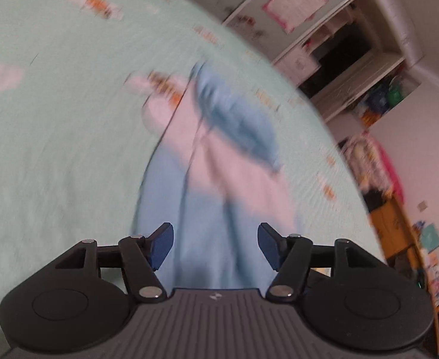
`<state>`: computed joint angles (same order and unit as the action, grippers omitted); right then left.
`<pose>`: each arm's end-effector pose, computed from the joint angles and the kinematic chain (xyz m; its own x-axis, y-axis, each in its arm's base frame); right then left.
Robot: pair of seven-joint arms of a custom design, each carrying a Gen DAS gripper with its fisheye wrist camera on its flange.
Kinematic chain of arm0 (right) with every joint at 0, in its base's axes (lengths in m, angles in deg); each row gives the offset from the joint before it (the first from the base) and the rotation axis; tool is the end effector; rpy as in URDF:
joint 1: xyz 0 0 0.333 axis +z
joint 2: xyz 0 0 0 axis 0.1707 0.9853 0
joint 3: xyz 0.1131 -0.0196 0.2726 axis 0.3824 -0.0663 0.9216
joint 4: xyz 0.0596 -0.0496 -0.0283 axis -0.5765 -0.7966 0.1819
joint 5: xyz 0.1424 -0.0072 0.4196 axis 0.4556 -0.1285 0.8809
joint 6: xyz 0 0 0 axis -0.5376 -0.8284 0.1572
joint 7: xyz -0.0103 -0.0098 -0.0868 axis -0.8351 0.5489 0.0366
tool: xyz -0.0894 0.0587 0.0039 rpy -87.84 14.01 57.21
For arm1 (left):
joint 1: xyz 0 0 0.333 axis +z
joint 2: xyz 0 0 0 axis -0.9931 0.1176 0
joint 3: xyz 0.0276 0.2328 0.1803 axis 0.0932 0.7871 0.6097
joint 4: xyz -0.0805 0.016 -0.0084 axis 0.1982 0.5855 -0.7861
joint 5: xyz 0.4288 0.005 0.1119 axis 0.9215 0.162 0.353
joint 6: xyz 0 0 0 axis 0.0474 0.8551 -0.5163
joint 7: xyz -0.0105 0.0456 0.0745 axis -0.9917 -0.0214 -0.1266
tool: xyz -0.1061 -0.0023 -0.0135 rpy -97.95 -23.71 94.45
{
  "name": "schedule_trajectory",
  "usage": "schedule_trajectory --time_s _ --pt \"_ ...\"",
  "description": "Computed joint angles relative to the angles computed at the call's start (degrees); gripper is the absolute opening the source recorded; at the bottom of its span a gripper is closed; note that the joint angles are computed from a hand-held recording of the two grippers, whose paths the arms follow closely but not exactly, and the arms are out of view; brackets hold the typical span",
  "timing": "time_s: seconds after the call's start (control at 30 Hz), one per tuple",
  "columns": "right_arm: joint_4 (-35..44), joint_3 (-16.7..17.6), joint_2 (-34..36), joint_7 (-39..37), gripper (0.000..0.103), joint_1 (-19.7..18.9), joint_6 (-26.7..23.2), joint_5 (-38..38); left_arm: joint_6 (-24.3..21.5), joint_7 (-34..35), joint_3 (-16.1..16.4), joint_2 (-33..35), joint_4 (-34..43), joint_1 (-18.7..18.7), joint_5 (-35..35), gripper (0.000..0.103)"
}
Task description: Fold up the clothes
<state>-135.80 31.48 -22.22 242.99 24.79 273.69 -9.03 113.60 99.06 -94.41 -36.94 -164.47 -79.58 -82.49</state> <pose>0.5173 0.1867 0.3698 -0.1807 -0.5406 -0.8217 -0.4958 0.7716 -0.3986 0.6951 -0.1122 0.4184 -0.4121 -0.6680 0.6196 -0.8568 0.0527 -0.5130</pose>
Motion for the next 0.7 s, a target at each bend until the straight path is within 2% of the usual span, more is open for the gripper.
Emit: schedule_trajectory --time_s 0.03,0.07,0.17,0.2,0.27,0.33,0.37,0.4,0.43,0.53,0.63,0.7 --pt "-0.2 0.6 -0.3 -1.8 0.04 0.5 -2.8 1.8 -0.1 -0.8 0.3 -1.2 -1.7 -0.1 1.2 0.063" --pt "-0.7 1.4 -0.7 -6.5 0.039 1.6 -3.4 7.5 -0.4 -0.3 0.4 -2.2 -2.9 0.1 0.8 0.063" --pt "-1.5 4.1 -3.0 -17.1 0.044 3.8 -1.8 23.5 0.5 3.4 0.5 -5.6 -6.3 0.0 -2.3 0.064" --pt "-1.6 4.8 -3.3 -19.1 0.045 4.3 -0.2 25.8 0.0 4.6 0.6 -6.1 -6.8 -0.2 -3.3 0.065" --pt "-1.7 5.3 -3.6 -20.5 0.046 5.3 1.5 26.5 0.3 6.8 0.8 -7.0 -8.0 -1.0 -4.3 0.066" --pt "-1.2 4.7 -3.3 -17.3 0.046 5.9 -0.3 22.3 2.3 6.0 1.2 -6.8 -8.7 -2.1 -2.9 0.069" --pt "-1.1 5.0 -3.1 -17.6 0.047 6.2 -1.3 23.0 3.2 5.5 1.2 -6.6 -9.1 -2.6 -2.1 0.069" --pt "-0.9 5.6 -3.0 -19.0 0.047 6.6 -2.2 25.6 4.2 5.0 1.3 -6.5 -9.4 -3.0 -1.2 0.068" --pt "-0.8 6.2 -2.8 -20.7 0.04 7.0 -3.2 28.4 5.2 4.5 1.3 -6.4 -9.7 -3.4 -0.4 0.069" --pt "0.3 7.8 -2.9 -27.7 0.04 8.3 -5.3 38.0 6.5 3.1 1.4 -7.0 -10.6 -4.0 1.9 0.069" --pt "0.0 8.0 -5.3 -30.3 0.047 8.2 -8.5 39.7 4.1 -0.2 1.9 -7.3 -10.0 -3.6 2.7 0.069" --pt "-1.3 9.2 -7.2 -30.5 0.05 7.4 -8.1 40.3 -0.1 -2.4 2.6 -7.5 -9.2 -2.4 1.0 0.069"
